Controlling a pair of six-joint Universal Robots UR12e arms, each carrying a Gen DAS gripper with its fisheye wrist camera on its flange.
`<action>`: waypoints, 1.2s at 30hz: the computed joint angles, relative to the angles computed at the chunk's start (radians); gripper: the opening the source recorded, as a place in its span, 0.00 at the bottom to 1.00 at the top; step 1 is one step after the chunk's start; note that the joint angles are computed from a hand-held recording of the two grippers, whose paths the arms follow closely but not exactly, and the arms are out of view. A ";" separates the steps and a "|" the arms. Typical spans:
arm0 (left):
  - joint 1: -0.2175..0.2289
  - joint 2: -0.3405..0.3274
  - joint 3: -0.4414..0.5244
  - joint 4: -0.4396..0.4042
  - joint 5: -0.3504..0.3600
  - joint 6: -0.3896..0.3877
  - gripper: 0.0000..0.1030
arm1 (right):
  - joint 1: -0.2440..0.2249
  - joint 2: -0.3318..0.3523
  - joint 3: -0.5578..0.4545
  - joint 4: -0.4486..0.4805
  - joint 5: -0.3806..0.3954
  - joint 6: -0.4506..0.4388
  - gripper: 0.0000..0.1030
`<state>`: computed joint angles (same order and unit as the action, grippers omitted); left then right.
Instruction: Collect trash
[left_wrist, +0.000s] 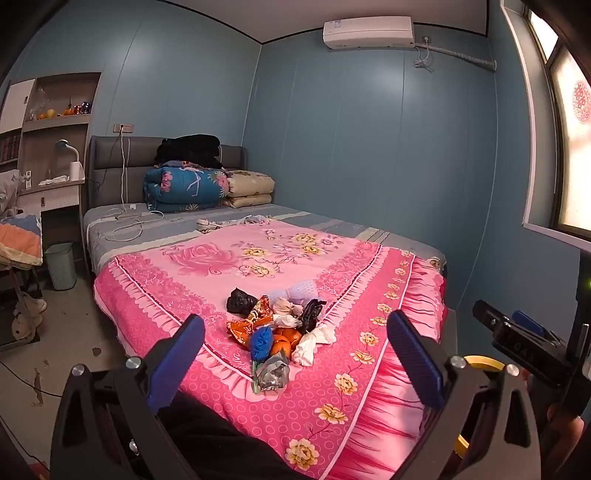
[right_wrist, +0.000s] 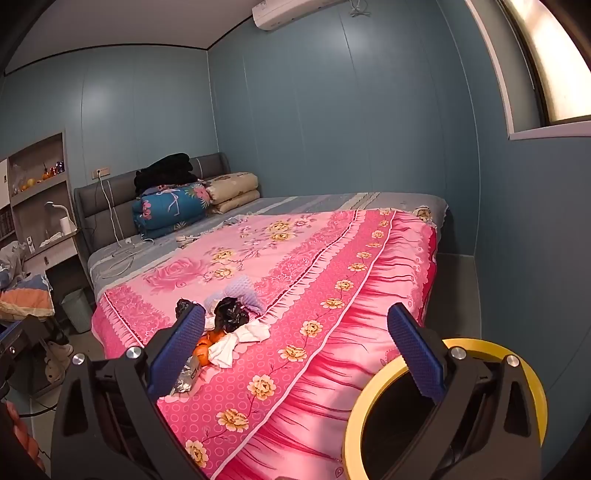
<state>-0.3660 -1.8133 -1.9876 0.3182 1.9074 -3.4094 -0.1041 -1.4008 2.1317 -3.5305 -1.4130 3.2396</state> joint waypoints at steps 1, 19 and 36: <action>0.000 0.000 0.000 0.005 -0.001 0.002 0.92 | 0.000 0.000 0.000 0.001 0.000 -0.001 0.92; -0.004 -0.006 -0.001 0.012 0.011 0.001 0.92 | -0.001 0.004 -0.002 -0.001 -0.004 0.000 0.92; -0.001 -0.005 -0.008 0.013 0.009 -0.002 0.92 | 0.002 0.008 -0.002 0.016 -0.011 0.010 0.92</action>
<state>-0.3674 -1.8178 -1.9958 0.3309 1.9159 -3.4112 -0.1026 -1.3928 2.1295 -3.5146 -1.4244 3.2497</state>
